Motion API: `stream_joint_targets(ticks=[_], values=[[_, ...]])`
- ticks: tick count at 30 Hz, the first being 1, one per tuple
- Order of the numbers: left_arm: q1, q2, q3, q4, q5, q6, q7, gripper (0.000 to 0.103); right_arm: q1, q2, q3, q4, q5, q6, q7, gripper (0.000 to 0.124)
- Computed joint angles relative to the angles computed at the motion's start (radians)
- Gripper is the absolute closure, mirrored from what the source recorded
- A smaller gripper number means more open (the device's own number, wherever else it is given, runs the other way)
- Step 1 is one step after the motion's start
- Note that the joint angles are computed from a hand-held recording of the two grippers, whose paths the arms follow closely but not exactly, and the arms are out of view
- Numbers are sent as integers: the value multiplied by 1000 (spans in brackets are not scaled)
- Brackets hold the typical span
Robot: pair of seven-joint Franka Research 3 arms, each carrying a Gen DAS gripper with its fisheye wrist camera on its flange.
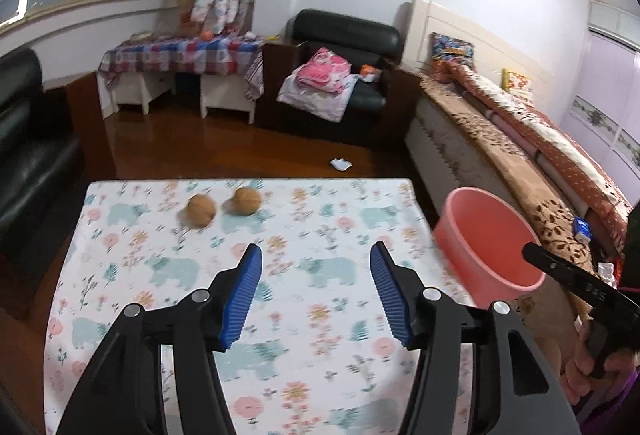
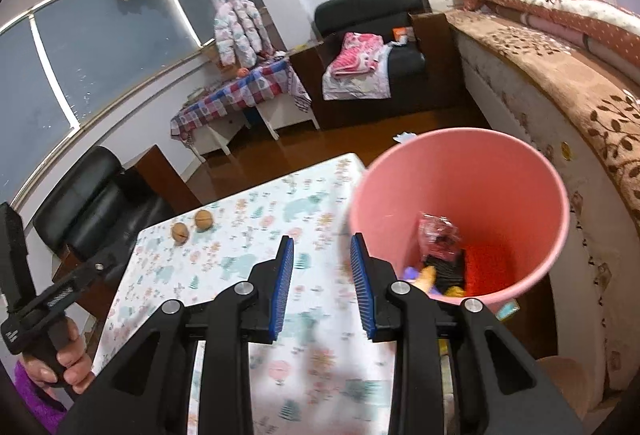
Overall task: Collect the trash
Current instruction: 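Withdraw both open grippers from the bucket back over the table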
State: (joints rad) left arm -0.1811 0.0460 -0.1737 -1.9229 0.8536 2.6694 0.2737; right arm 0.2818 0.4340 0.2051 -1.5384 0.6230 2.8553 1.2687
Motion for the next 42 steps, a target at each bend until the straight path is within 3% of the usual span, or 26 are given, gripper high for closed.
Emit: stream_joint_targets(ticks=[6,14,19,24,26,30,31,33,42], values=[[21,-32,6,-58,9,4,-30,47,58,-9,11,-40,-29,96,-10,94],[28,-55,-9,-95,3,-32,-43,47,133,-28,-19,-77,-137,131,42,94],[18,-57,-23,-91,15,-72,-52,47,199,-44,-92,-102,-252,137,166,94],[8,-53,-28,-86,5,-81,-49,47,342,-62,-267,-149,-484,203,358,94],[4,-48,-29,-79,5,-82,-39,47,314,-69,-236,-156,-494,199,367,94],[-4,-42,-30,-66,19,-89,-34,47,166,-69,-65,-138,-372,135,268,94],[-6,-40,-30,-64,20,-89,-35,47,158,-69,-56,-137,-358,130,256,93],[-9,-35,-29,-57,18,-91,-32,47,156,-68,-52,-137,-340,130,246,80],[-26,4,-24,-4,6,-89,7,47,198,-75,-98,-159,-355,168,276,72]])
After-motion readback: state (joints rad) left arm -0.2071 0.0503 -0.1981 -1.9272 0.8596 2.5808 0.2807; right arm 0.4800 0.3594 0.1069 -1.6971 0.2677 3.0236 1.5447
